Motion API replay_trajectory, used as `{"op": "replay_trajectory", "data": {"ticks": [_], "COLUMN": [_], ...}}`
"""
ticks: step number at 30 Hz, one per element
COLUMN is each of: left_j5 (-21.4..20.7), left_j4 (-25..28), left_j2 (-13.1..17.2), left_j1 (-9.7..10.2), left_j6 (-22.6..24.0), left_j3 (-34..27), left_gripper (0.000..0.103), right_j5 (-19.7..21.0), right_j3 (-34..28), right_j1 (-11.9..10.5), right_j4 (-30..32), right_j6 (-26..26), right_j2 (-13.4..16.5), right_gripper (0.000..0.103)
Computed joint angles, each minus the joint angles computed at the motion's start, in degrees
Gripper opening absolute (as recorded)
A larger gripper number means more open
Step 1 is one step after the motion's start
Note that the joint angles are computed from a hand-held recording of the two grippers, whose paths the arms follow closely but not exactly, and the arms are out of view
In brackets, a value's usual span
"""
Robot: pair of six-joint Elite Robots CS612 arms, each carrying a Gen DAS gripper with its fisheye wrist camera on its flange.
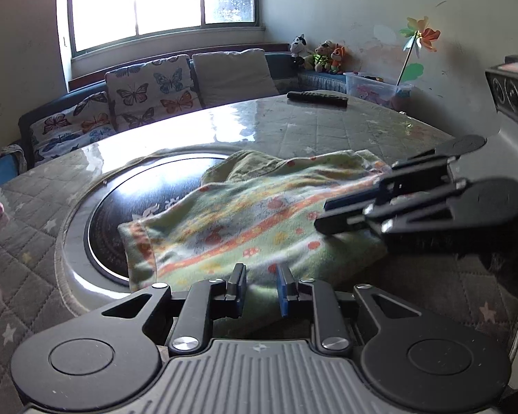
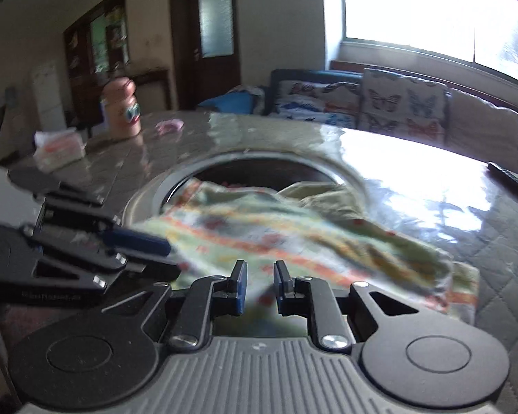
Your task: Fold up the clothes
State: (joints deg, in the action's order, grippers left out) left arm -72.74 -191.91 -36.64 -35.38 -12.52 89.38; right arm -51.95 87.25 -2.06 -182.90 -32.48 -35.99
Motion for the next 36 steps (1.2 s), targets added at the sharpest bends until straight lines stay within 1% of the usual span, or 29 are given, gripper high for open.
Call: {"op": "replay_trajectory", "data": {"ticks": [2,5,7,9,12,13,16,19,21,24,26,29,34,36], "left_j5": [0.1,0.4,0.8,1.5,1.8,1.9,2.4,2.9,3.1,2.8,2.8,2.7,2.6,2.7], "left_j4": [-0.4,-0.6,-1.4,-1.8,-0.6,-0.4,-1.0,-1.0,-0.1,-0.2,-0.3,-0.3,-0.3,-0.2], "left_j2": [-0.1,-0.5,-0.5,-0.5,-0.4,-0.4,-0.6,-0.5,-0.5,-0.4,-0.5,-0.5,-0.6,-0.6], "left_j1": [-0.09,-0.16,-0.25,-0.32,-0.11,-0.08,-0.07,0.11,0.24,0.29,0.31,0.35,0.37,0.32], "left_j6": [-0.6,-1.2,-0.9,-1.0,-2.7,-3.0,-3.3,-4.2,-4.8,-4.4,-4.5,-4.5,-4.4,-4.3], "left_j3": [0.6,1.0,1.1,1.1,1.2,1.3,1.7,1.6,1.4,1.6,1.7,1.8,1.9,1.8], "left_gripper": [0.022,0.022,0.022,0.022,0.023,0.023,0.023,0.023,0.023,0.023,0.023,0.023,0.023,0.023], "right_j5": [-0.9,-0.9,1.0,1.0,0.8,1.2,1.6,0.1,-1.2,-2.0,-3.4,-3.7,-7.0,-7.2], "right_j3": [1.2,2.4,3.2,3.8,4.4,4.6,4.9,4.8,4.9,5.4,5.8,5.9,6.0,6.2], "right_j1": [0.3,0.2,-0.1,0.1,0.0,-0.2,-0.7,-1.1,-1.4,-2.0,-2.5,-3.4,-4.0,-4.0], "right_j4": [0.2,-1.2,-0.8,0.1,-1.9,-1.6,-4.0,-4.7,-4.6,-4.5,-5.7,-6.5,-5.6,-6.6], "right_j6": [-3.2,-4.2,-4.4,-5.5,-5.3,-4.6,-1.6,1.1,1.9,2.6,4.4,8.1,9.1,9.5], "right_j2": [-0.1,-0.7,-1.2,-1.5,-1.2,-1.5,-1.7,-1.5,-1.4,-1.5,-1.6,-1.6,-1.8,-2.1], "right_gripper": [0.017,0.018,0.018,0.018,0.018,0.018,0.018,0.018,0.018,0.018,0.018,0.018,0.018,0.018]}}
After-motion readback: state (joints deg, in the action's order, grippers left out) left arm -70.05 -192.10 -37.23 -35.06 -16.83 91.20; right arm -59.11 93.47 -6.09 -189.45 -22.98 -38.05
